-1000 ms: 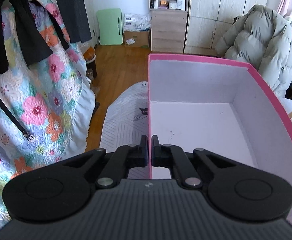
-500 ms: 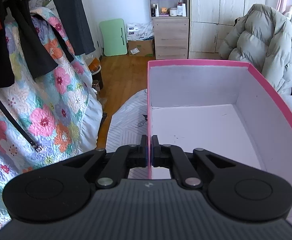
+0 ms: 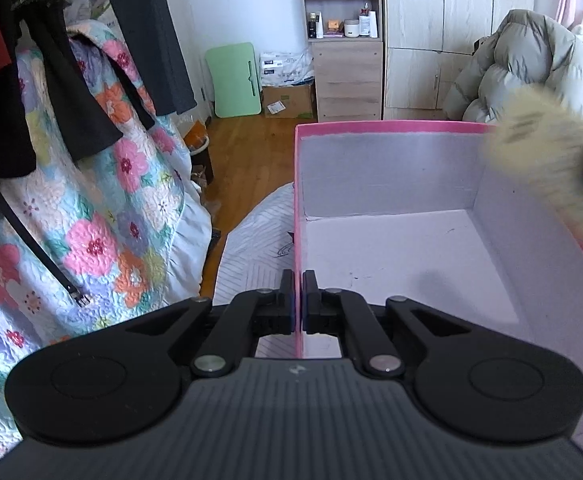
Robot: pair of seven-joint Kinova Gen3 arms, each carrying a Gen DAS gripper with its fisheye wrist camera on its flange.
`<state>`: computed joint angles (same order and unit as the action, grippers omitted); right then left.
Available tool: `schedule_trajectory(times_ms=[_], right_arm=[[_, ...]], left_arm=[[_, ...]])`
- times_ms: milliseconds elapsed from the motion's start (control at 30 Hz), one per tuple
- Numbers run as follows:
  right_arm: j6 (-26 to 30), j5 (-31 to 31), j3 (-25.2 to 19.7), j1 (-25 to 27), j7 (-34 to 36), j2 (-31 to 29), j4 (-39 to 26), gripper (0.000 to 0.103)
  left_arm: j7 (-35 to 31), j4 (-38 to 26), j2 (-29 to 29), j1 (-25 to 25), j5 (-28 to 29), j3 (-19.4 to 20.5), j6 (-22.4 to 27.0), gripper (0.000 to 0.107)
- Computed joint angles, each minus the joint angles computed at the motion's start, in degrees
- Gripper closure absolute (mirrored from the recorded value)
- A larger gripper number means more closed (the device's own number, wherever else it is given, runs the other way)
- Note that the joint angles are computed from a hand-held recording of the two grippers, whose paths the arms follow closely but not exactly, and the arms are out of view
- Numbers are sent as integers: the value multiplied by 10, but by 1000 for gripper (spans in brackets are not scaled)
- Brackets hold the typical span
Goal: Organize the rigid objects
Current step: 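Lift the TCL remote with the right gripper and drop it into the pink box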
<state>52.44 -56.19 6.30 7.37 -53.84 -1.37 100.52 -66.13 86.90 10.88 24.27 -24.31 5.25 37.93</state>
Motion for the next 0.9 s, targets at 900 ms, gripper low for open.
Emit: schedule_trajectory(times_ms=[900], right_arm=[[45,165,-137,-41,-401,261,-209,61]], left_arm=[[7,14,-6,4,-20,1,-13,105]])
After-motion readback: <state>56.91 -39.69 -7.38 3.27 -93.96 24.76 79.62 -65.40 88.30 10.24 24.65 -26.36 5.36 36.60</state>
